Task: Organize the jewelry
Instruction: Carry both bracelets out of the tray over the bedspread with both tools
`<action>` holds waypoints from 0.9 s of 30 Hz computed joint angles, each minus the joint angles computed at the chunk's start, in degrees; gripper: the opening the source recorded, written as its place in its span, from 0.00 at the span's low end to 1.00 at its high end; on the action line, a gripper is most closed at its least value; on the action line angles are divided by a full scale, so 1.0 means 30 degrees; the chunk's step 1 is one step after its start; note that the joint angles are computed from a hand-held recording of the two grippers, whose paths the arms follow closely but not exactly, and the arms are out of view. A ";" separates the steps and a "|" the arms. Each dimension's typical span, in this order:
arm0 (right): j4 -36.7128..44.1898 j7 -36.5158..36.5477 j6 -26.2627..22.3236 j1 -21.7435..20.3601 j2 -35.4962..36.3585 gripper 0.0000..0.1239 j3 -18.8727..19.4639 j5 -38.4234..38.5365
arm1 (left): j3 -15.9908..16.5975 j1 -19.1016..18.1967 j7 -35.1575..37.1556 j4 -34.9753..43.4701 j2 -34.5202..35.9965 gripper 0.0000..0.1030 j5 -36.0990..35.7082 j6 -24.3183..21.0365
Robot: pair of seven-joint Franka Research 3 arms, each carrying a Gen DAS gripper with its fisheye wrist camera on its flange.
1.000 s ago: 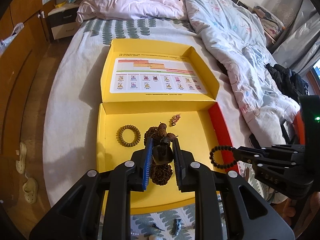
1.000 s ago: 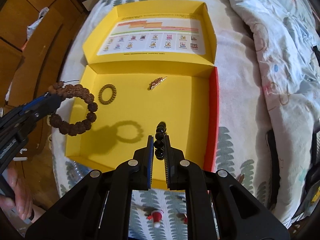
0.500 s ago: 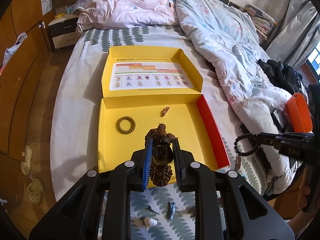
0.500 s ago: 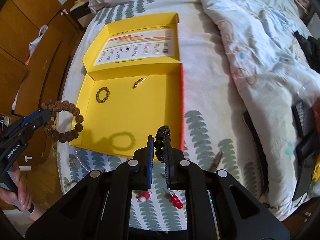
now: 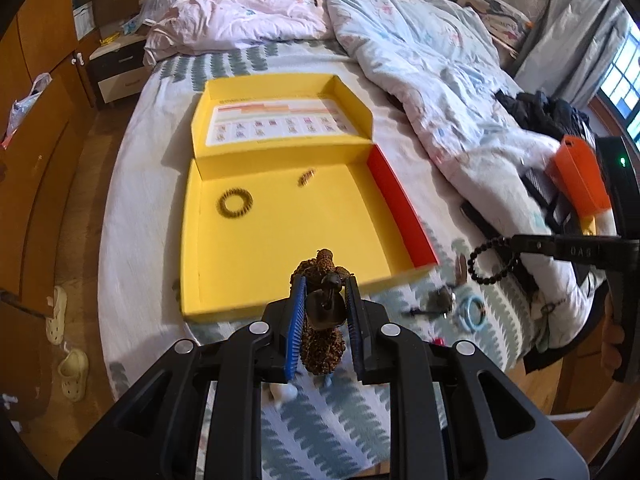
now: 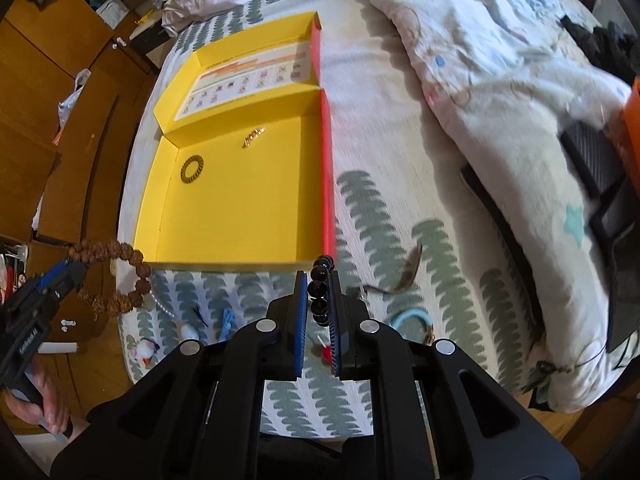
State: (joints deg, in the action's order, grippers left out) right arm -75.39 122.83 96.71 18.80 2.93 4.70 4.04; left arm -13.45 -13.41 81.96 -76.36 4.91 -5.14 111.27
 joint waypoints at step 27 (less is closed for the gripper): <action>-1.2947 0.1663 0.3398 -0.3356 -0.9380 0.09 0.0252 0.0772 | 0.0138 -0.1775 -0.0180 -0.9294 -0.5253 0.20 -0.2349 0.1799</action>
